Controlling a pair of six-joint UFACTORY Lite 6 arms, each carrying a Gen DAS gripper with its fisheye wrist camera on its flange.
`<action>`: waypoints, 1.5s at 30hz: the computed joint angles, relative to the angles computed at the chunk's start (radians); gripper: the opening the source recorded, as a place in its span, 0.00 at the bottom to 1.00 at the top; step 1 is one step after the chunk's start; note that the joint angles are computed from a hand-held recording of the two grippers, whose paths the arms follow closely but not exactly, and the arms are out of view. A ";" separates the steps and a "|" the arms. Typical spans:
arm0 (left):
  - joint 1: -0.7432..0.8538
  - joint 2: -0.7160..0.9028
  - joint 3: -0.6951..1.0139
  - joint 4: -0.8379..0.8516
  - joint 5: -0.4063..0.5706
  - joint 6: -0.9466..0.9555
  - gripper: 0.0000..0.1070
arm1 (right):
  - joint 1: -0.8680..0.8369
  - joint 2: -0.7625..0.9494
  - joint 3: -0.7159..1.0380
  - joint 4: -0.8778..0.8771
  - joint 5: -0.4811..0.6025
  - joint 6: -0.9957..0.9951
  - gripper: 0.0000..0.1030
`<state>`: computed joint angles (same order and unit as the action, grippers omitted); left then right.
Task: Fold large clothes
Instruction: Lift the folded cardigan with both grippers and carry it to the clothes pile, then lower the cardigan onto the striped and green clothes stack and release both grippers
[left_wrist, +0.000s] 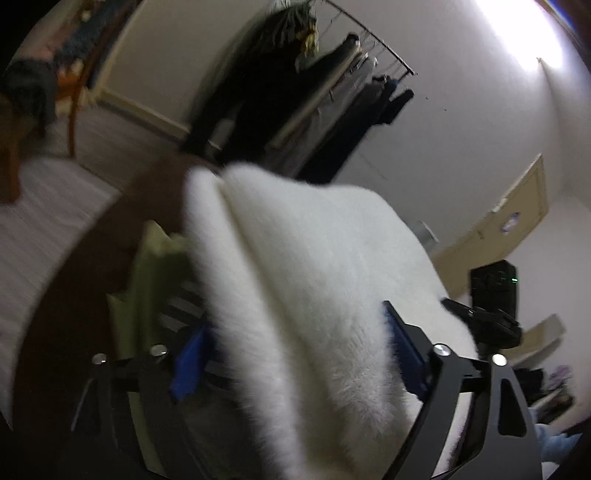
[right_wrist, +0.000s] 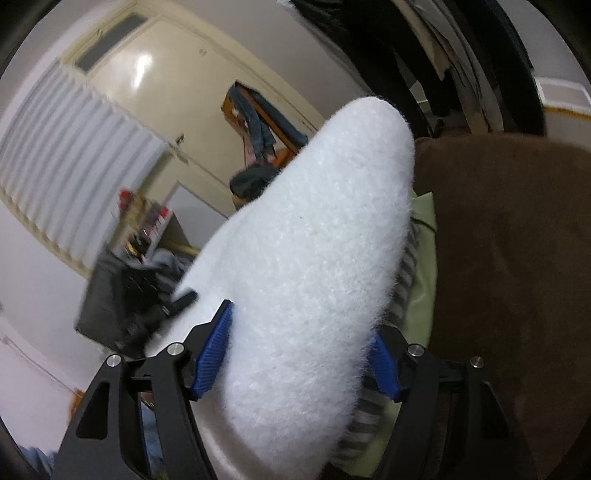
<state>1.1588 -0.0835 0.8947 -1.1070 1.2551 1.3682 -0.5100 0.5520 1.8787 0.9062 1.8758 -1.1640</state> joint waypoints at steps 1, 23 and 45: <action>0.017 -0.031 -0.001 0.004 -0.011 -0.002 0.81 | -0.007 -0.018 0.002 -0.010 -0.011 -0.017 0.65; -0.382 -0.614 -0.212 0.234 -0.217 -0.332 0.90 | -0.185 -0.550 -0.465 -0.056 -0.151 -0.555 0.56; -0.280 -0.550 -0.317 0.123 -0.195 -0.130 0.90 | -0.121 -0.609 -0.624 -0.101 -0.276 -0.582 0.56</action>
